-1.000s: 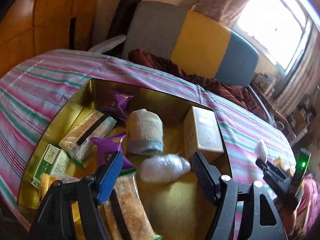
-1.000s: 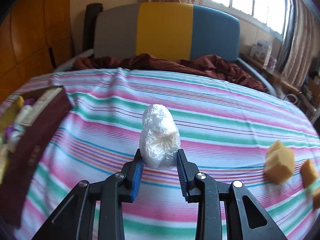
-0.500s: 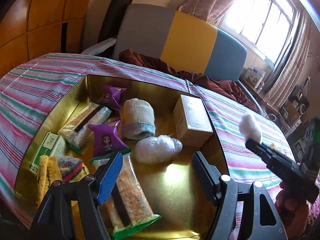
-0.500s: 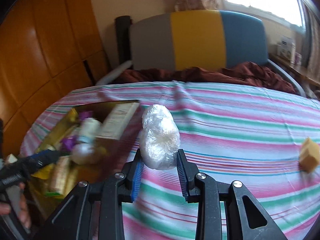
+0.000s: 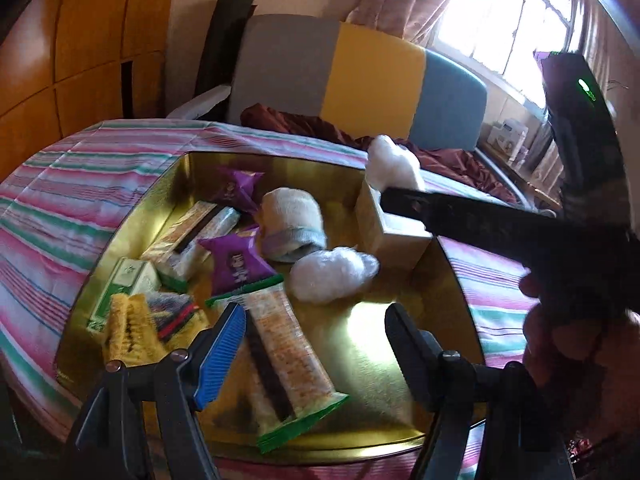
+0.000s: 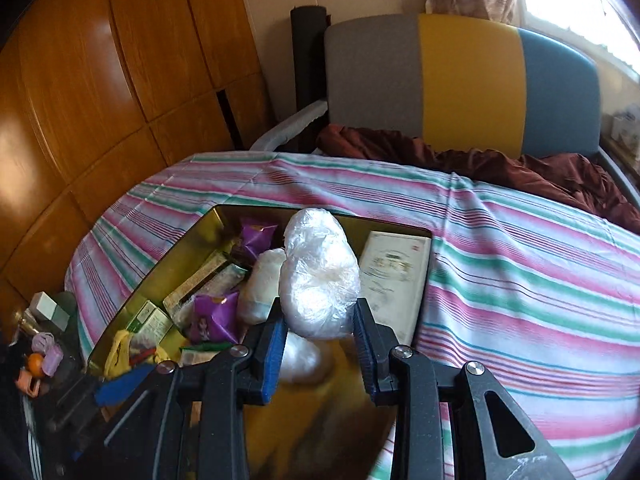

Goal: Organize objects
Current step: 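Lower the box and bundle into the gold tray and open both tools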

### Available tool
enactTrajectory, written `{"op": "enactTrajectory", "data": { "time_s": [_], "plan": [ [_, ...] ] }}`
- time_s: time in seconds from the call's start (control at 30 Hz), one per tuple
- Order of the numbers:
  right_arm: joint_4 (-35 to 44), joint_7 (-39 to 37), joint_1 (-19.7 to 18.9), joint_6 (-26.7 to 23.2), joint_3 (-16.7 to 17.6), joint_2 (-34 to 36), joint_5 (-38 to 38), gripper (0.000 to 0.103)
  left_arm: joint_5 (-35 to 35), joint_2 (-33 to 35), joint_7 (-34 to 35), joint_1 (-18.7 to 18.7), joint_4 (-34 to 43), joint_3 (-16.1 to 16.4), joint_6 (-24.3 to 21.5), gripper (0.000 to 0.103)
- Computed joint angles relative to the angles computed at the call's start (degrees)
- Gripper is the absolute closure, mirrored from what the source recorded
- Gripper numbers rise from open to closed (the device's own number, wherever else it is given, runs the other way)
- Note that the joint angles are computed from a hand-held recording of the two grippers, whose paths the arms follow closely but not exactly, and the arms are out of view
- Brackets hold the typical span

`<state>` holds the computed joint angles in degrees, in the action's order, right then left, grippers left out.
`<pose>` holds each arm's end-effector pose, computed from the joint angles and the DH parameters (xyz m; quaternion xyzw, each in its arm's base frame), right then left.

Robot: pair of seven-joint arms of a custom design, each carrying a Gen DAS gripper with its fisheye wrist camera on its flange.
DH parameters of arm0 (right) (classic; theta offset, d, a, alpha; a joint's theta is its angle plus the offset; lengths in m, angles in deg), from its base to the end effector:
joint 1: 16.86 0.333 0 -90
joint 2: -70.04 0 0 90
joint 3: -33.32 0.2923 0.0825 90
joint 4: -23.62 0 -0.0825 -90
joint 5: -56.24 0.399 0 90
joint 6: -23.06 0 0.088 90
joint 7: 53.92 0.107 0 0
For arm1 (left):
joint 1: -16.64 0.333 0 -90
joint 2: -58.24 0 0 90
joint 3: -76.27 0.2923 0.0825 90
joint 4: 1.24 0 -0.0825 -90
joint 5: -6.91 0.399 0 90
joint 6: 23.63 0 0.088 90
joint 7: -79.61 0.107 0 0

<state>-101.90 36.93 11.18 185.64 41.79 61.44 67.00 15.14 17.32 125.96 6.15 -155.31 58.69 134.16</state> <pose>0.4612 0.3331 0.5139 -0.7860 0.4800 -0.1264 0.3685 0.3605 -0.2032 0.4980 -0.6995 0.6003 -0.3266 0.2090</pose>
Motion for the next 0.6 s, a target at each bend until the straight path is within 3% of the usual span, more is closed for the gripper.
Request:
{"op": "enactTrajectory", "data": {
  "time_s": [0.27, 0.37, 0.6],
  "plan": [
    [7.3, 10.82, -1.68, -4.27, 1.92, 6.15, -13.77, 0.069, -0.18, -1.72, -0.57, 0.51, -0.19, 0.64, -4.31, 0.03],
    [8.87, 13.95, -1.68, -5.65, 1.67, 7.4, -17.79, 0.061, -0.57, -1.82, -0.75, 0.38, -0.18, 1.03, -5.08, 0.03],
    [7.95, 13.85, -1.47, -4.7, 1.16, 6.57, -17.51, 0.053, -0.36, -1.53, -1.26, 0.72, 0.4, 0.71, -6.41, 0.03]
  ]
}}
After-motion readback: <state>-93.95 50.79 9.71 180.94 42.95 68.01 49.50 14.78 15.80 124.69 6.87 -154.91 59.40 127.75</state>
